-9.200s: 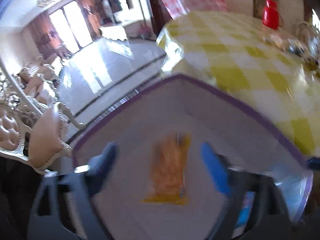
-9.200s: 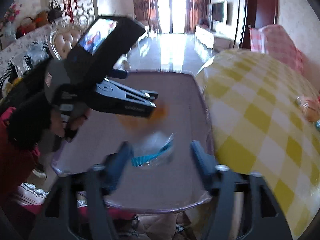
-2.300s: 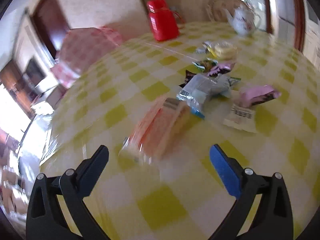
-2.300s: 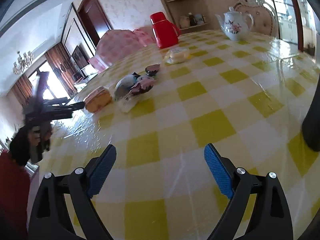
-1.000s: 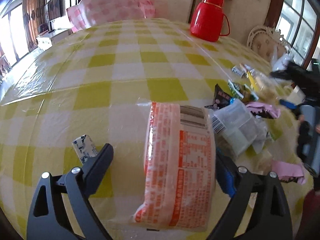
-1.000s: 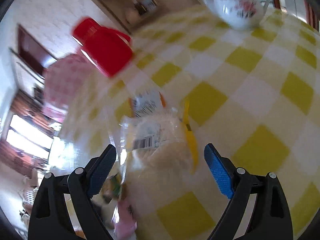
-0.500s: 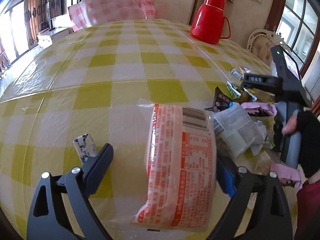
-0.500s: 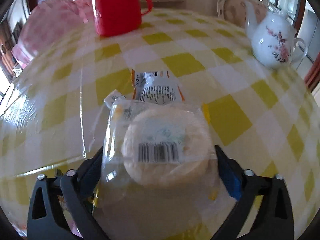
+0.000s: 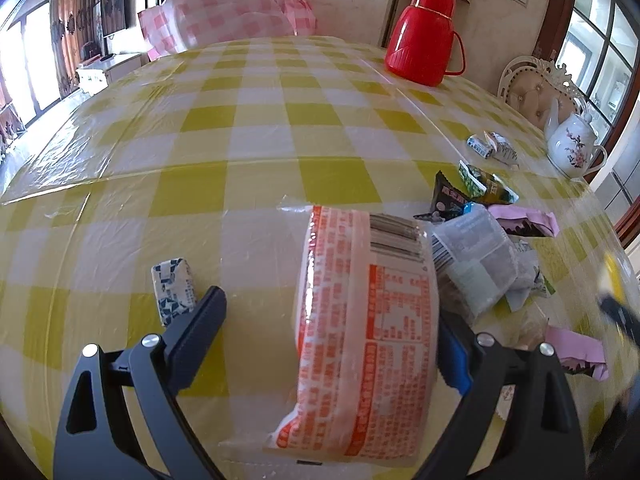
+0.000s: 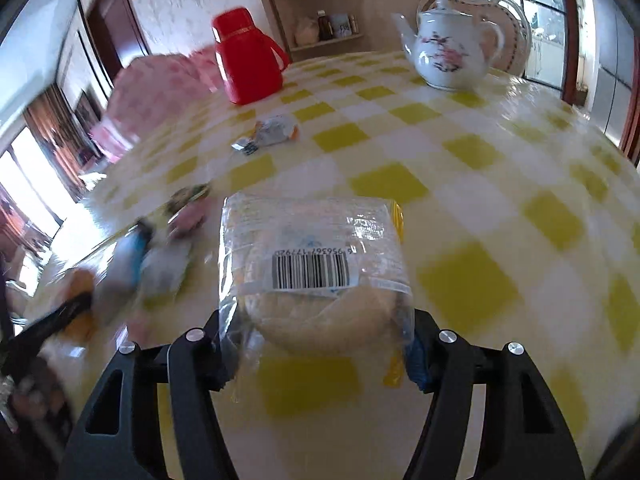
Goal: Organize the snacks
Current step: 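Grasp the orange-printed bread bag with the left tool while the right tool grasps the clear round bun bag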
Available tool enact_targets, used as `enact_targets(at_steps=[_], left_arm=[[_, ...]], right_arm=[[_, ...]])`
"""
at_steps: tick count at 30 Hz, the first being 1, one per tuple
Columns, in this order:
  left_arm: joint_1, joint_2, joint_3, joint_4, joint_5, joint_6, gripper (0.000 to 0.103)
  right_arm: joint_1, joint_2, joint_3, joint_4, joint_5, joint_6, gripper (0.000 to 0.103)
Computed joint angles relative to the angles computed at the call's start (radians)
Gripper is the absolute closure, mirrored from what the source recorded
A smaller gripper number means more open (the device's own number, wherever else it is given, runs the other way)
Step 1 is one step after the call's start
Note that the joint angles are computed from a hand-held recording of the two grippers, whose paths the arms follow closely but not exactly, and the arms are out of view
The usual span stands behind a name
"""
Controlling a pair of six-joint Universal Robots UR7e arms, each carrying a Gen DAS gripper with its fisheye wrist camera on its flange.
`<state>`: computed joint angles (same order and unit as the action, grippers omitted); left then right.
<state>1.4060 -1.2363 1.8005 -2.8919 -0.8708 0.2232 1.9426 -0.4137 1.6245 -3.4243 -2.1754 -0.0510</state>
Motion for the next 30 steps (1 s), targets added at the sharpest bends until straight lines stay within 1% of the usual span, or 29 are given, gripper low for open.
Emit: enact_targets(at_steps=[2,4,7,9,11,15,16,17,18,19,20,21,22,23,26,28,30], left_arm=[[0.001,0.001,-0.002,0.003,-0.001,0.002,0.009],[0.004,-0.002,-0.002,0.005,-0.010,0.002,0.009],[0.013,-0.011,-0.001,0.005,-0.043,-0.004,0.009],[0.016,-0.013,0.001,0.001,-0.048,-0.005,0.009],[0.012,-0.010,0.003,-0.005,-0.030,-0.003,0.012],[0.000,0.000,0.002,-0.006,0.006,0.003,0.012],[-0.003,0.003,0.003,-0.009,0.018,0.005,0.014],[-0.005,0.005,0.003,-0.012,0.028,0.005,0.018],[-0.013,0.012,0.005,-0.027,0.064,0.007,0.023],[-0.019,0.017,0.008,-0.045,0.096,0.010,0.043],[-0.026,0.022,0.013,-0.071,0.126,0.014,0.055],[-0.036,0.031,0.022,-0.116,0.184,0.015,0.056],[-0.040,0.026,0.032,-0.127,0.200,0.005,0.056],[-0.041,0.013,0.047,-0.121,0.195,-0.015,0.056],[-0.062,-0.055,0.147,-0.142,0.175,-0.083,0.057],[-0.090,-0.113,0.234,-0.134,0.176,-0.147,0.057],[-0.115,-0.187,0.319,-0.093,0.164,-0.242,0.057]], right_arm=[[0.016,-0.017,0.088,-0.086,0.016,0.023,0.040],[0.038,-0.013,0.120,-0.119,0.000,0.025,0.040],[0.068,0.002,0.135,-0.163,-0.013,-0.005,0.040],[0.073,0.009,0.126,-0.146,-0.019,-0.018,0.039],[0.064,0.001,0.130,-0.128,-0.005,0.003,0.039],[0.039,-0.021,0.149,-0.112,0.040,0.056,0.039],[0.038,-0.021,0.148,-0.112,0.044,0.056,0.039],[0.038,-0.020,0.148,-0.117,0.044,0.051,0.039],[0.038,-0.016,0.144,-0.123,0.042,0.043,0.039],[0.038,-0.014,0.144,-0.128,0.041,0.042,0.039],[0.037,-0.014,0.145,-0.130,0.044,0.042,0.039],[0.031,-0.018,0.147,-0.125,0.056,0.048,0.039],[0.027,-0.022,0.150,-0.115,0.064,0.058,0.039],[0.025,-0.024,0.152,-0.115,0.063,0.064,0.039],[0.023,-0.026,0.160,-0.139,0.067,0.062,0.039],[0.027,-0.023,0.160,-0.147,0.058,0.053,0.039],[0.031,-0.023,0.165,-0.156,0.049,0.042,0.039]])
